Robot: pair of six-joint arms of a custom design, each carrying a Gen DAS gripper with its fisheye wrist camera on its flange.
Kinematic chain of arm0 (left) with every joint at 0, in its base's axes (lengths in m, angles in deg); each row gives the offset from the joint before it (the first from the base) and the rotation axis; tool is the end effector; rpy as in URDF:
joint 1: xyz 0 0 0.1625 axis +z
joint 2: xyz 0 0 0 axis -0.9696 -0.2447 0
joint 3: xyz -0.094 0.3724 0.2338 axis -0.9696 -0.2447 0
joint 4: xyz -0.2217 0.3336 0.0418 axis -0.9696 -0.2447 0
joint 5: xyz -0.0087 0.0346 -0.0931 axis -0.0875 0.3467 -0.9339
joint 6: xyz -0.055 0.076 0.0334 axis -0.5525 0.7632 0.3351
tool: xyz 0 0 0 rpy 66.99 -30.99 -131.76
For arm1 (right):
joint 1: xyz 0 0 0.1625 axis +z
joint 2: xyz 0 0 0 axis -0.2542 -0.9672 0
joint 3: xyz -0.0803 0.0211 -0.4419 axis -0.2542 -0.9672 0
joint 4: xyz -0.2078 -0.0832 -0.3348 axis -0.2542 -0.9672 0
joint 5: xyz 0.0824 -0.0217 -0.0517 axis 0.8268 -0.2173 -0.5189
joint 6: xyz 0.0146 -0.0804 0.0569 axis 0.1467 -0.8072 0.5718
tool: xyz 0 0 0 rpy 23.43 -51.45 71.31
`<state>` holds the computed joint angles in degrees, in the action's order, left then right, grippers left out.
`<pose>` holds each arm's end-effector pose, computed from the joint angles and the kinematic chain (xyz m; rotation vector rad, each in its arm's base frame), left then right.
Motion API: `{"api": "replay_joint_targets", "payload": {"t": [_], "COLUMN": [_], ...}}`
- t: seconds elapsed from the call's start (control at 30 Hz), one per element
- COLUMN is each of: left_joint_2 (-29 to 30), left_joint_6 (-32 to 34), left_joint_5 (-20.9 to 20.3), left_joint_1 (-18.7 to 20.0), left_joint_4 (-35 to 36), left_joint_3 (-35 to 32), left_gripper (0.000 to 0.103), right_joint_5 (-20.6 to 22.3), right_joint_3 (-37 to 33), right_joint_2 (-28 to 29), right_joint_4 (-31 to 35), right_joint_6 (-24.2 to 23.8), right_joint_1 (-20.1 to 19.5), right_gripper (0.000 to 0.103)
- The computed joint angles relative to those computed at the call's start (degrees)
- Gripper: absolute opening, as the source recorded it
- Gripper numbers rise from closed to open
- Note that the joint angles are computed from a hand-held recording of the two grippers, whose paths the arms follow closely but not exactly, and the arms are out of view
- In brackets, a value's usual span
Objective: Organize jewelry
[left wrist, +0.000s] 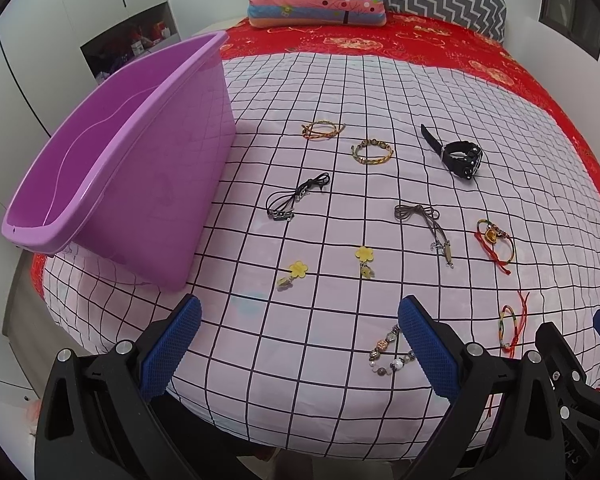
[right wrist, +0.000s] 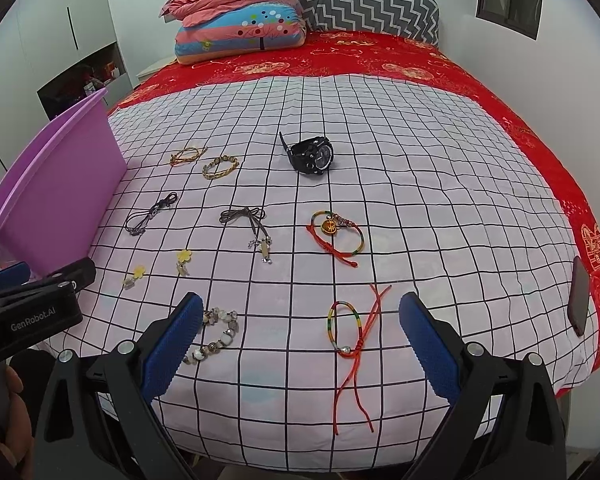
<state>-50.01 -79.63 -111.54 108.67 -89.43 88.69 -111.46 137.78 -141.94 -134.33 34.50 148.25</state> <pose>-0.2761 -0.4250 0.3091 0.5297 2.2508 -0.5157 0.3770 -0.3327 0.1791 -0.1178 -2.1475 0.8901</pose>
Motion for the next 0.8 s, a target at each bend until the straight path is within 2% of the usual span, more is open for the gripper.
{"api": "replay_joint_targets", "payload": {"t": [0.53,0.8], "left_joint_2": [0.48,-1.7], "left_joint_6": [0.54,3.81], "left_joint_5": [-0.01,-0.5], "left_joint_1": [0.23,1.55], "left_joint_4": [-0.57,-5.51], "left_joint_3": [0.2,4.42], "left_gripper": [0.097,0.097], "right_joint_5": [-0.2,2.05], "right_joint_3": [0.31,3.58], "right_joint_2": [-0.35,-1.09], "right_joint_4": [-0.08,-8.26], "right_joint_6": [-0.11,-4.24], "right_joint_1": [0.02,-0.63], "right_gripper": [0.094,0.094]}}
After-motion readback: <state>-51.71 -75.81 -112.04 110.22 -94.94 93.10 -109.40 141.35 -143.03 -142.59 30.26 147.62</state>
